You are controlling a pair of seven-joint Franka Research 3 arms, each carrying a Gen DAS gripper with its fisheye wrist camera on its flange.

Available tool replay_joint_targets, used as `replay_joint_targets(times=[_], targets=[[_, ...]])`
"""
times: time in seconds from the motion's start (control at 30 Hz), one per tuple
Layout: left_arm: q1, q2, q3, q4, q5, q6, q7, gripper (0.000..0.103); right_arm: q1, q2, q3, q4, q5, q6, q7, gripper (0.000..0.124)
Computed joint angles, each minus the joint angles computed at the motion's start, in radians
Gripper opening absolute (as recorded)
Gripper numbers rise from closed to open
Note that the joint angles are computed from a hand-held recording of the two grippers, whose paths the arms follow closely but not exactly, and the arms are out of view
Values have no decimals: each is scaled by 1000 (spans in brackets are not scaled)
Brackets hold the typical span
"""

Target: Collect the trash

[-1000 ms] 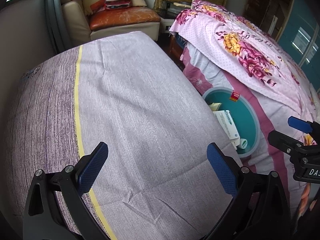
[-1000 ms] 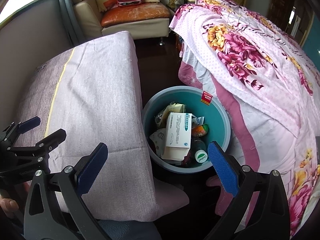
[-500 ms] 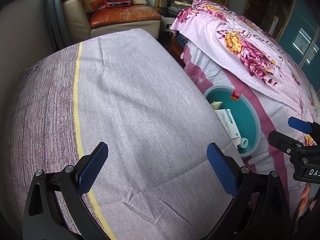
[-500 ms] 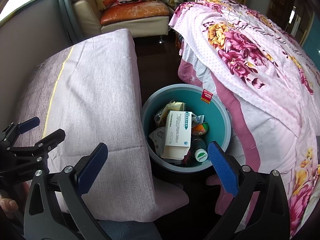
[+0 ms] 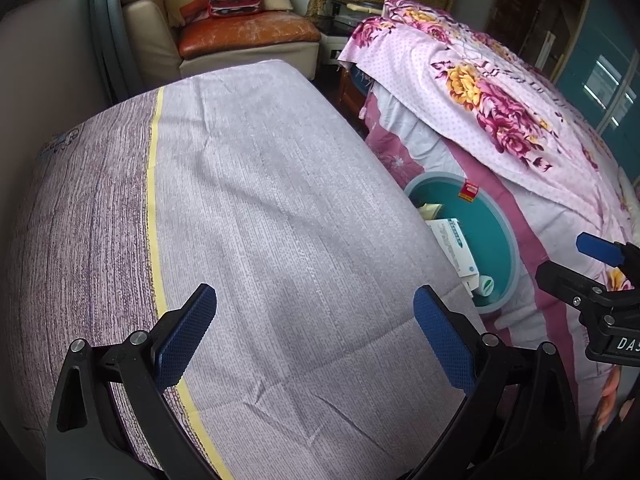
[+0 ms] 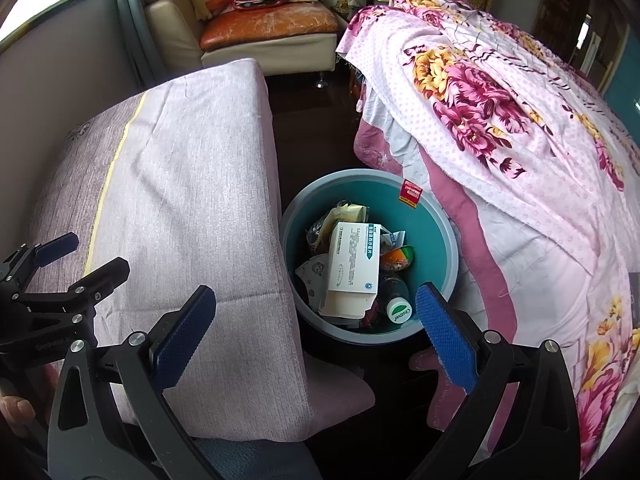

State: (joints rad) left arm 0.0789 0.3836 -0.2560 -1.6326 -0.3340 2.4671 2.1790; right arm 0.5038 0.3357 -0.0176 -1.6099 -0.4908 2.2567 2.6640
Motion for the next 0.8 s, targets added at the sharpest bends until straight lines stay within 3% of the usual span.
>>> replay_joint_targets(times=[0.8], targets=[[-8, -7, 8, -13, 13, 2, -13, 99, -5, -16, 4, -13, -3, -2, 4, 96]])
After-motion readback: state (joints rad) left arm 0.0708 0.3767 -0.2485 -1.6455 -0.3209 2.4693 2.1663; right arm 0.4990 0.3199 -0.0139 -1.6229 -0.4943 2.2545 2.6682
